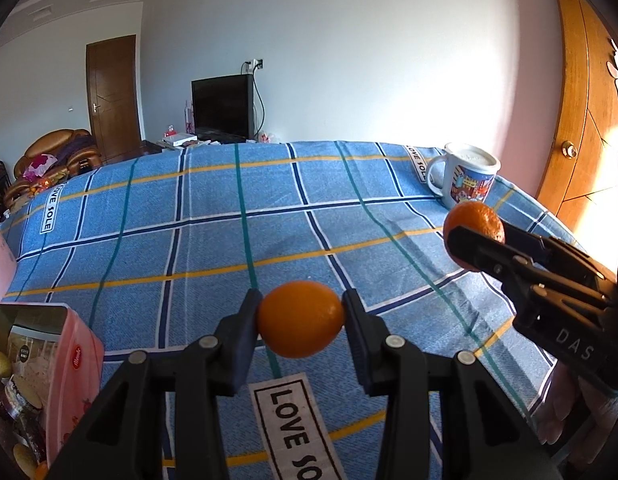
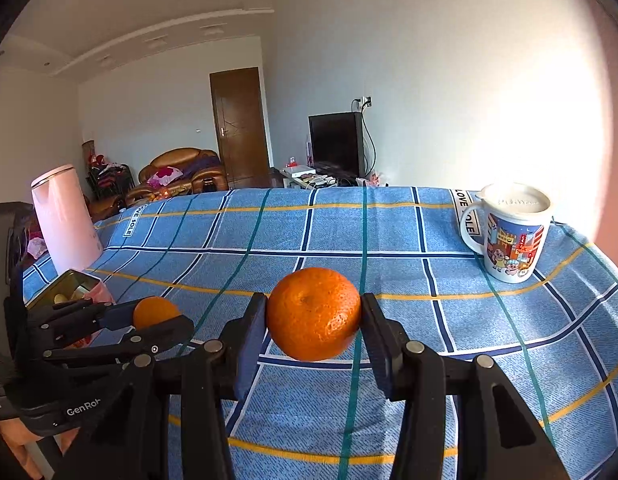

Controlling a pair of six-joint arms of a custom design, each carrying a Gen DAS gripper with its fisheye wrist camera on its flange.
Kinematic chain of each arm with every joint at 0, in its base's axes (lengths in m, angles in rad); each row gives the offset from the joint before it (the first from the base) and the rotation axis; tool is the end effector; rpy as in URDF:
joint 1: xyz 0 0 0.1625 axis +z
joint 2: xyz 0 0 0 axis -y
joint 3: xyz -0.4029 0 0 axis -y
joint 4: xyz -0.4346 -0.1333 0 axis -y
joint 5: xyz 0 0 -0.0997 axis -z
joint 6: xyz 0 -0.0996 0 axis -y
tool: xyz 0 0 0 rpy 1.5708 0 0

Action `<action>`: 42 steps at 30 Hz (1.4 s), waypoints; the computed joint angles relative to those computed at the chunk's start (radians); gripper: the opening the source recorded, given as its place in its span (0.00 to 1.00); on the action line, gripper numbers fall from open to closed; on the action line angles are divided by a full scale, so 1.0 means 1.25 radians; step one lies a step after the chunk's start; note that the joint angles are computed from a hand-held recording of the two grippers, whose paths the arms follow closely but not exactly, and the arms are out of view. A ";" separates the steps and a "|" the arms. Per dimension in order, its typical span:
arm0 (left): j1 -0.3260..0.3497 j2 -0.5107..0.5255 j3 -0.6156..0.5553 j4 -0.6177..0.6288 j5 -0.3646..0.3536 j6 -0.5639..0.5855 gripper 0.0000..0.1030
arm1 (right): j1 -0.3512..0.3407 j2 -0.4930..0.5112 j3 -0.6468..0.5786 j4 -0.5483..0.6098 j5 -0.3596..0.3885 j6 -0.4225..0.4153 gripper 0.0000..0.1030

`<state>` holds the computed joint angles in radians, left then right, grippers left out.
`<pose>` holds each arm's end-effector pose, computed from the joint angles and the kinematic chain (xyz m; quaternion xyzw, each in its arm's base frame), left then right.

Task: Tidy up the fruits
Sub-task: 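Carry both oranges over the tin box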

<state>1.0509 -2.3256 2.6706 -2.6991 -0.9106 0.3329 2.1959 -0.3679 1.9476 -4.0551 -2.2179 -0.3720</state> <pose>0.0400 -0.3214 0.3236 0.2490 0.8473 -0.3875 0.2646 0.3497 -0.3595 -0.0979 0.2857 -0.8154 0.4471 0.2314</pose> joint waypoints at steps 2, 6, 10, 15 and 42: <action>-0.004 -0.017 0.005 0.003 -0.003 0.005 0.41 | 0.005 0.005 -0.001 -0.015 -0.001 -0.007 0.47; -0.013 -0.056 0.018 0.002 -0.004 0.016 0.41 | 0.018 0.019 -0.008 -0.046 -0.011 -0.031 0.47; -0.025 -0.088 0.032 -0.008 0.002 0.029 0.41 | 0.030 0.033 -0.015 -0.072 -0.019 -0.052 0.47; -0.051 -0.131 0.053 -0.022 0.020 0.051 0.41 | 0.042 0.045 -0.019 -0.109 -0.019 -0.078 0.47; -0.118 -0.394 0.098 0.133 0.058 0.067 0.41 | 0.085 0.069 -0.003 -0.150 0.005 -0.077 0.47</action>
